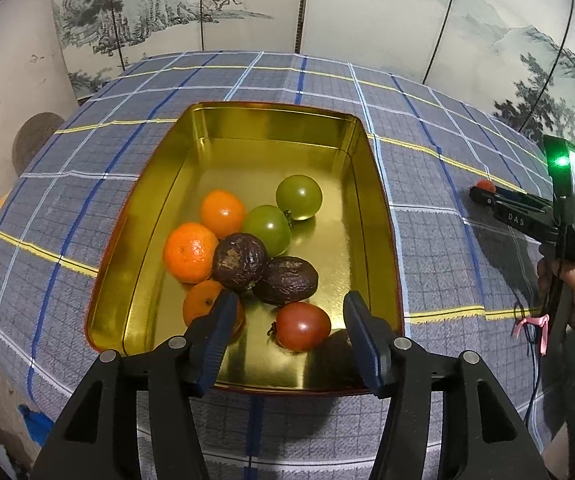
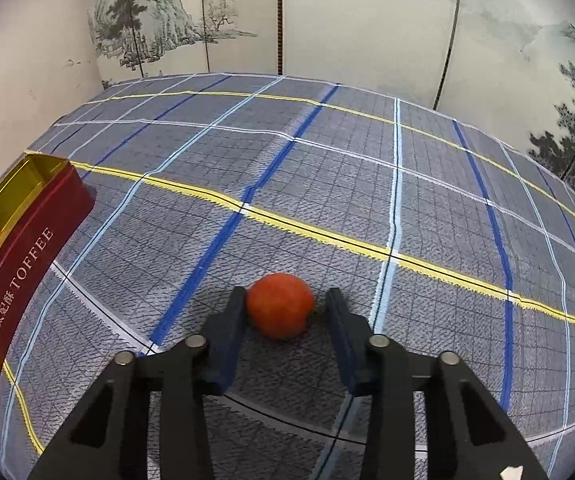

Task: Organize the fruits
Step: 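Grasp the last red tomato with the right tool and lift it, then carry the red tomato into the tin and open the right tool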

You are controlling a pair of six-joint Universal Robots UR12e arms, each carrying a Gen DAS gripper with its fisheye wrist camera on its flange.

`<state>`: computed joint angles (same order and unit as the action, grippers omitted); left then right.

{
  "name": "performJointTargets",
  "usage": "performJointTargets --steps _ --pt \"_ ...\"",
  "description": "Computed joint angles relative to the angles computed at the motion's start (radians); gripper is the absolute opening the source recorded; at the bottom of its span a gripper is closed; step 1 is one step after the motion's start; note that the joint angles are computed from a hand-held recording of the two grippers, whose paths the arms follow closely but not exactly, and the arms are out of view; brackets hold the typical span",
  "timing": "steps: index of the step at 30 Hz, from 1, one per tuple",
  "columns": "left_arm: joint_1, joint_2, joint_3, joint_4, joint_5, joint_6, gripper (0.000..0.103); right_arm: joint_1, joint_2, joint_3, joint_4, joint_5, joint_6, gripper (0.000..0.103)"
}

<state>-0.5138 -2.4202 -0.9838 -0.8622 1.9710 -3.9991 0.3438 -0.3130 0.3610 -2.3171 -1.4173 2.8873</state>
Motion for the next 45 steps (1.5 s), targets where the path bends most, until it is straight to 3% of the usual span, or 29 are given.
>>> performJointTargets --steps 23,45 --pt "-0.004 0.011 -0.005 -0.037 0.062 -0.042 0.060 0.005 -0.013 0.022 -0.006 -0.020 0.037 0.031" --pt "-0.006 0.045 -0.062 -0.009 0.097 -0.098 0.066 0.022 -0.145 0.234 -0.098 0.071 -0.018 0.031"
